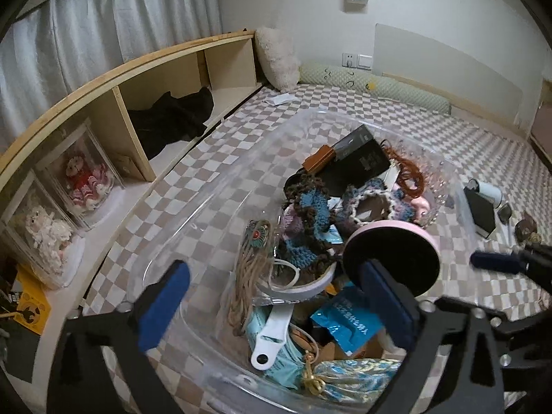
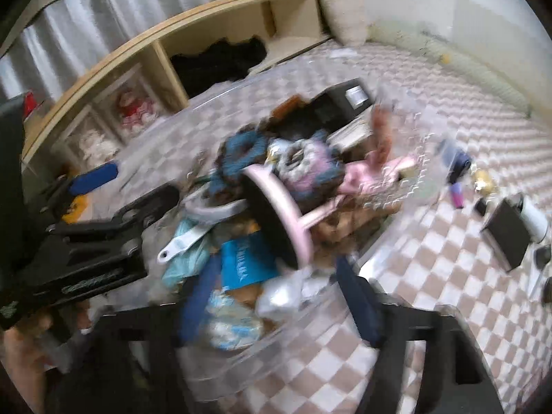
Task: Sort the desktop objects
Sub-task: 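Withdraw both tools from the bin back over the bed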
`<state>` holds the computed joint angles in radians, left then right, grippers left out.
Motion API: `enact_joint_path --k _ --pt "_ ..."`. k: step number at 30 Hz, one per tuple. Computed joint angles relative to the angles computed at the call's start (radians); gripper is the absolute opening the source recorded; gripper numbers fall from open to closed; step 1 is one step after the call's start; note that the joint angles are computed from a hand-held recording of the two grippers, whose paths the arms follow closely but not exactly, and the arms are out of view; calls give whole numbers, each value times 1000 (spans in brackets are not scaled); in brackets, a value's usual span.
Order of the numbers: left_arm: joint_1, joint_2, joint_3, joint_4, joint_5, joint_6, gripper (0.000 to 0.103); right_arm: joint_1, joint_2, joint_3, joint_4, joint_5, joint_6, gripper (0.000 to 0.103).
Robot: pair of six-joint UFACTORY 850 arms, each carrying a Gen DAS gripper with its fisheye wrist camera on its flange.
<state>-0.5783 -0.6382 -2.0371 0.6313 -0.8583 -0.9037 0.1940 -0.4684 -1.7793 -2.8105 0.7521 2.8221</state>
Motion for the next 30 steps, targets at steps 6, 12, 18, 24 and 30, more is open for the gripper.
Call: enact_joint_path --k 6,12,18,24,30 --pt "-5 -4 -16 -6 -23 5 103 -17 28 35 -67 -71 41 95" --pt "-11 3 -17 -8 -12 -9 103 -41 49 58 -64 -122 69 103" --pt "-26 -4 -39 24 -17 -21 103 -73 71 80 -8 -159 61 103" --pt "-39 -20 -75 28 -22 -12 103 -95 101 105 -18 -198 58 103" --pt "-54 -57 -137 21 -35 19 103 -129 138 140 -38 -220 54 103"
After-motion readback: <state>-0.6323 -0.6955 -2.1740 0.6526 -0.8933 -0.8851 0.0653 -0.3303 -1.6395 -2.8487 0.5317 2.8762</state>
